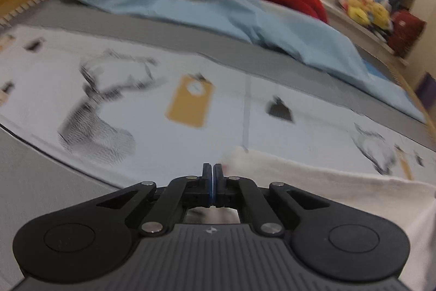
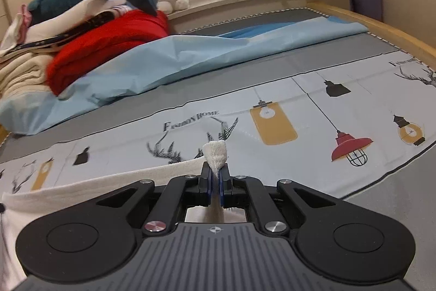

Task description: Fold small clothes

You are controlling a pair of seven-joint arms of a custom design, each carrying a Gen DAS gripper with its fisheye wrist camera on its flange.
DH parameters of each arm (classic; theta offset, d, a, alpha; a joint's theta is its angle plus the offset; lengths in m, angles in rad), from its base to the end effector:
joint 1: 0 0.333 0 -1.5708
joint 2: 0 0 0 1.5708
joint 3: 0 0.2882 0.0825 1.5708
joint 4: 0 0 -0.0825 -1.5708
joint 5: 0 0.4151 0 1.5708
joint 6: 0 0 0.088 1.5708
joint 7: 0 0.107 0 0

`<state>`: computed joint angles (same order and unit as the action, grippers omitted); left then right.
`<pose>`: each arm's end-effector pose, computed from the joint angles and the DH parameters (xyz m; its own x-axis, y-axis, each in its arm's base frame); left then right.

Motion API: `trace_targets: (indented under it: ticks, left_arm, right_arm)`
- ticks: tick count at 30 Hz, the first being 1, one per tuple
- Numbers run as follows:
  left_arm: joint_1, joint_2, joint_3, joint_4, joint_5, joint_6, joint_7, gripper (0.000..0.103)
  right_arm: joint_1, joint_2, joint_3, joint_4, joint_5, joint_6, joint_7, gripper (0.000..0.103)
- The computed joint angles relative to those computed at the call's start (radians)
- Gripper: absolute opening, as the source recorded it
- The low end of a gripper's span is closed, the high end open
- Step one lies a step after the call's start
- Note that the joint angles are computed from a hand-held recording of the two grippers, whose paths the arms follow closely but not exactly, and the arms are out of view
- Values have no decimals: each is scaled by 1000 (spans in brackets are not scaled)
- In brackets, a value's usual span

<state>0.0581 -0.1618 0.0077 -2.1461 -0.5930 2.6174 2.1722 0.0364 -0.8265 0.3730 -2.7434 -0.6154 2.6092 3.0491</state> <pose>0.5789 0.0510 0.5017 -0.1740 -0.9708 0.1650 -0.7458 0.0205 -0.6659 0.3701 0.1668 0.4728 -0.4870 -0.8385 -0.2443 -0.4399 0.4771 -0.7608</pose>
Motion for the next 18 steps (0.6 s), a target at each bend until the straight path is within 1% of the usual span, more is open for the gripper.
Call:
trace_targets:
  ticks: [1, 2, 3, 4, 5, 6, 8, 12, 13, 14, 16, 18]
  left_arm:
    - [0, 14, 1, 11, -9, 11, -7, 0]
    - [3, 30, 3, 29, -20, -4, -24, 0]
    - [10, 47, 6, 51, -29, -41, -51, 0]
    - [18, 59, 9, 71, -36, -86, -64, 1]
    - [25, 68, 9, 86, -41, -132, -68, 1]
    - [31, 70, 8, 93, -53, -167, -51, 3]
    - [40, 74, 4, 101, -69, -213, -6, 9]
    - [53, 83, -6, 93, -79, -245, 4, 13]
    - [54, 87, -9, 91, -85, -249, 4, 18]
    - [54, 89, -12, 87, -91, -252, 5, 26]
    - [51, 105, -22, 84, -100, -247, 20, 35]
    - [47, 113, -34, 73, -79, -222, 25, 35]
  right_arm:
    - [-23, 16, 18, 13, -5, -14, 27, 5]
    - [-34, 30, 27, 20, -11, -17, 49, 5]
    - [-35, 53, 24, 31, -13, -24, 50, 6]
    - [-24, 86, 14, 50, -6, -51, 29, 11]
    - [-3, 116, -2, 70, 9, -90, 0, 18]
    - [18, 129, -18, 78, 22, -119, -17, 21]
    - [51, 118, -50, 62, 41, -120, -21, 22]
    - [102, 78, -100, 16, 111, -118, -34, 22]
    - [113, 71, -111, 2, 133, -117, -43, 22]
    - [120, 70, -120, -8, 149, -108, -53, 23]
    - [125, 73, -124, -18, 171, -98, -74, 24]
    - [125, 79, -120, -22, 183, -94, -89, 24]
